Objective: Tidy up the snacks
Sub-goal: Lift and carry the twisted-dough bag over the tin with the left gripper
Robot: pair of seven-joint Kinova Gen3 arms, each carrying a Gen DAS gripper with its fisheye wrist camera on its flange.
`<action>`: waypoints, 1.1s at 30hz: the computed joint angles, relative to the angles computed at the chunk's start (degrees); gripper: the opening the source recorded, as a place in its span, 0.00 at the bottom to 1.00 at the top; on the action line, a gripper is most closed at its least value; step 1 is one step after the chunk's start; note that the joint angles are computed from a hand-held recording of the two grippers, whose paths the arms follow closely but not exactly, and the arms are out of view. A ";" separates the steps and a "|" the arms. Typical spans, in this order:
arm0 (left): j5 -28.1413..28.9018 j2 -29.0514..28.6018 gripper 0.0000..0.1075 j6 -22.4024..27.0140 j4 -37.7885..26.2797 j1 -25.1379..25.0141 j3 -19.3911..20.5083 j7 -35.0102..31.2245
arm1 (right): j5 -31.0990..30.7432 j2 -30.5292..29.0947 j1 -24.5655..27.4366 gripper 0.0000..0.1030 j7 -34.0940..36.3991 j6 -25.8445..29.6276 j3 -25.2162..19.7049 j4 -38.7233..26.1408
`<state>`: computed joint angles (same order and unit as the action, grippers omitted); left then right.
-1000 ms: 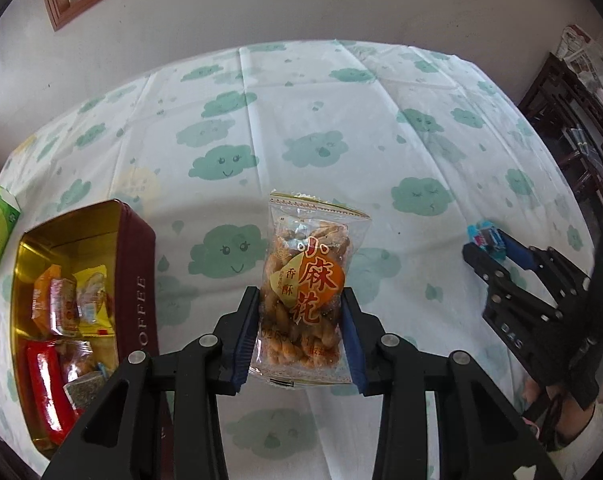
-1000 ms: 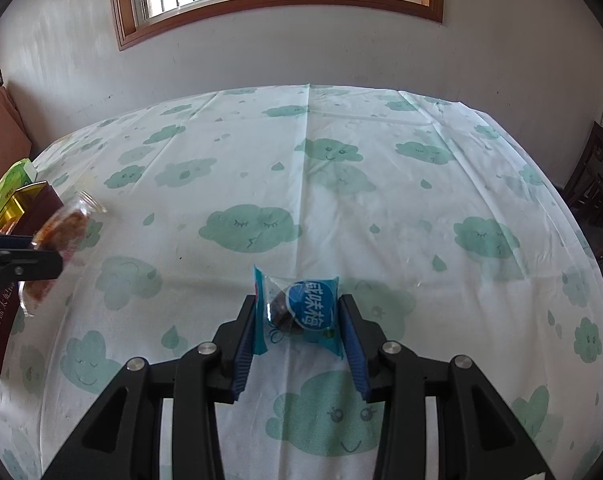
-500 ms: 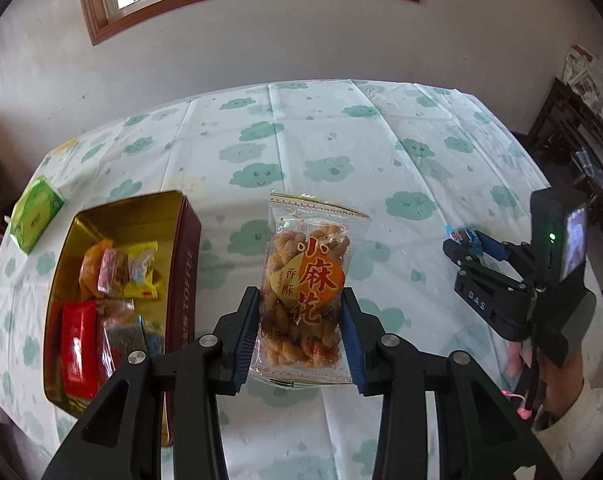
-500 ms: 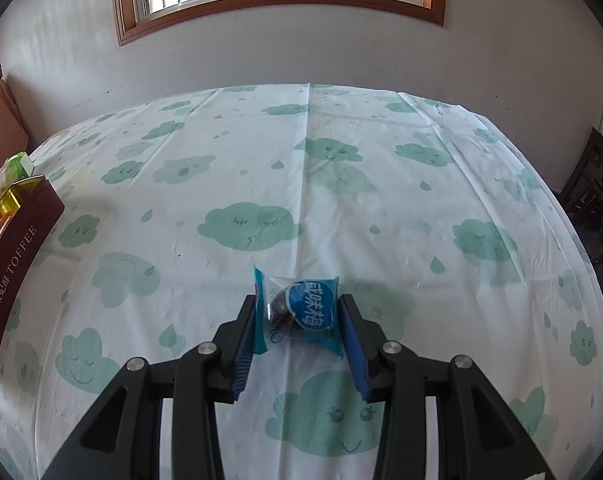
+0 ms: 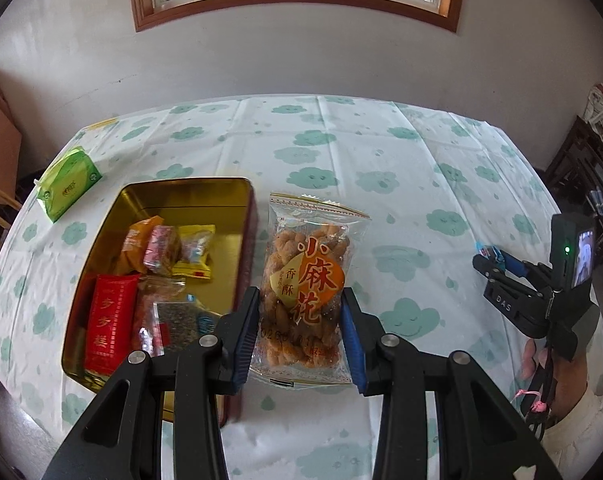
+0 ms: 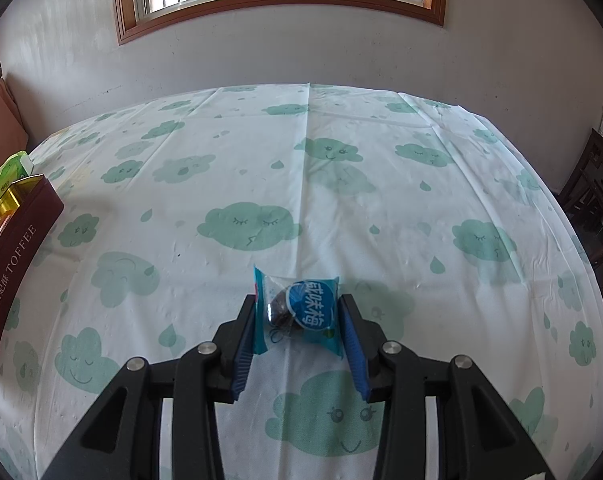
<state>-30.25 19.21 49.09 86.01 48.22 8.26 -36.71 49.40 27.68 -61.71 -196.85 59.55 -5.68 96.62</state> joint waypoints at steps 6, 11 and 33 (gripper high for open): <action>1.95 -3.18 0.33 -1.21 2.95 -4.31 -0.24 -1.88 | 0.02 0.00 0.01 0.40 -0.04 -0.01 -0.01 0.01; 1.68 -5.20 0.33 0.50 4.13 -8.45 -0.50 -5.32 | 0.00 0.03 0.00 0.40 -0.03 0.01 -0.01 -0.04; 15.93 -4.50 0.33 1.84 7.58 -22.69 -0.37 -22.55 | -0.03 0.08 0.00 0.40 0.01 0.10 0.01 -0.09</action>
